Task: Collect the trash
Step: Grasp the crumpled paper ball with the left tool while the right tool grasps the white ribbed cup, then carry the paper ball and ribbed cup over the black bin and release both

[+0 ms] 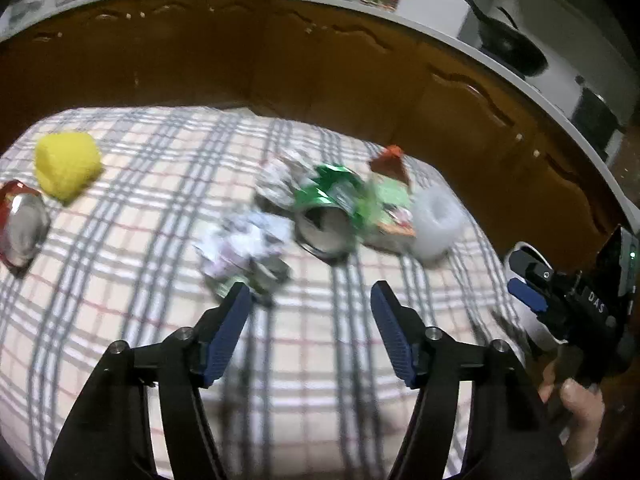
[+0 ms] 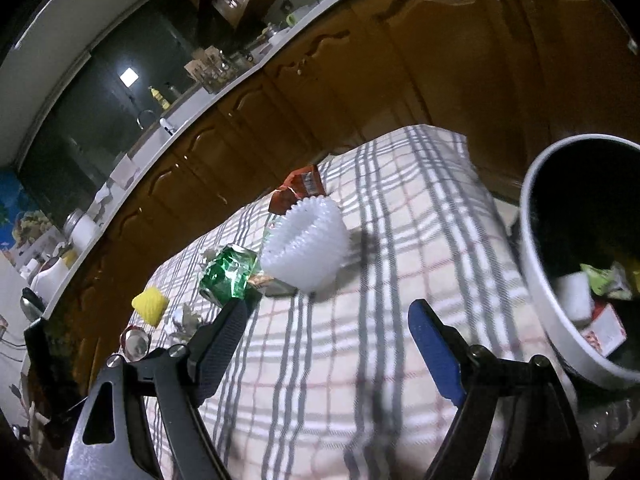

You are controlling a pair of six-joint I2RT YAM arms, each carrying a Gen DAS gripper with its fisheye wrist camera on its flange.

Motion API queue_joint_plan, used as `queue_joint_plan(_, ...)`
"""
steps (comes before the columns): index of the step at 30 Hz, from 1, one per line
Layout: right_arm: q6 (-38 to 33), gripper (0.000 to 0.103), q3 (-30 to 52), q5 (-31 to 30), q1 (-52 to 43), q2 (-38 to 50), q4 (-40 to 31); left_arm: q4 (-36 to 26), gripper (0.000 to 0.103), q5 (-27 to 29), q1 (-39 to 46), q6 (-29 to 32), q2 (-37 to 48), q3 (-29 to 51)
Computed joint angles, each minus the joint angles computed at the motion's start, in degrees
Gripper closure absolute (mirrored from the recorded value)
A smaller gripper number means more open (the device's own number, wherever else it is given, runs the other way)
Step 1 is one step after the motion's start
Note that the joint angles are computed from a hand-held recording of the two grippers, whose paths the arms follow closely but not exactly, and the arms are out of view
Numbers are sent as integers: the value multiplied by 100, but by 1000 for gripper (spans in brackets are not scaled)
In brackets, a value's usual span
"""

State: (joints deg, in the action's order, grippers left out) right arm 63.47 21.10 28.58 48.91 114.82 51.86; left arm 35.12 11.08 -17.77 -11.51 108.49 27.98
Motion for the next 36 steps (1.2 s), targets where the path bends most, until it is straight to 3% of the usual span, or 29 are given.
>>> queue_joint_plan(4,-272,18,358,-435,-446,203,-56,-150,27,-61,267,150,171,296)
queue_joint_plan(10,-473,23,979,-1108,-1076,729,-113,-489,27,-151,398,330,879,1019)
queue_joint_plan(12,-540,48,1178,-1208,-1169,875,-226,-616,32,-235,373,361,1105,1223)
queue_joint_plan(13,-577,54,1260,-1236,-1185,940,-287,-623,48,-198,379,385,1176,1267)
queue_joint_plan(15,-636,77,1237,-1245,-1161,970,-170,-660,57,-72,391,438,1247,1312)
queue_joint_plan(16,-663,79,1232,-1157,-1122,887,-300,-528,66,-129,363,438,1196,1216)
queue_joint_plan(18,-671,85,1156,-961,-991,754,-374,-474,69,-139,302,468,1048,1085)
queue_joint_plan(27,-359,88,117,-152,-200,-88,-92,-269,72,315,-174,346,199,413)
queue_joint_plan(36,449,88,-956,919,661,-1231,-609,-389,72,287,-1353,90,52,517)
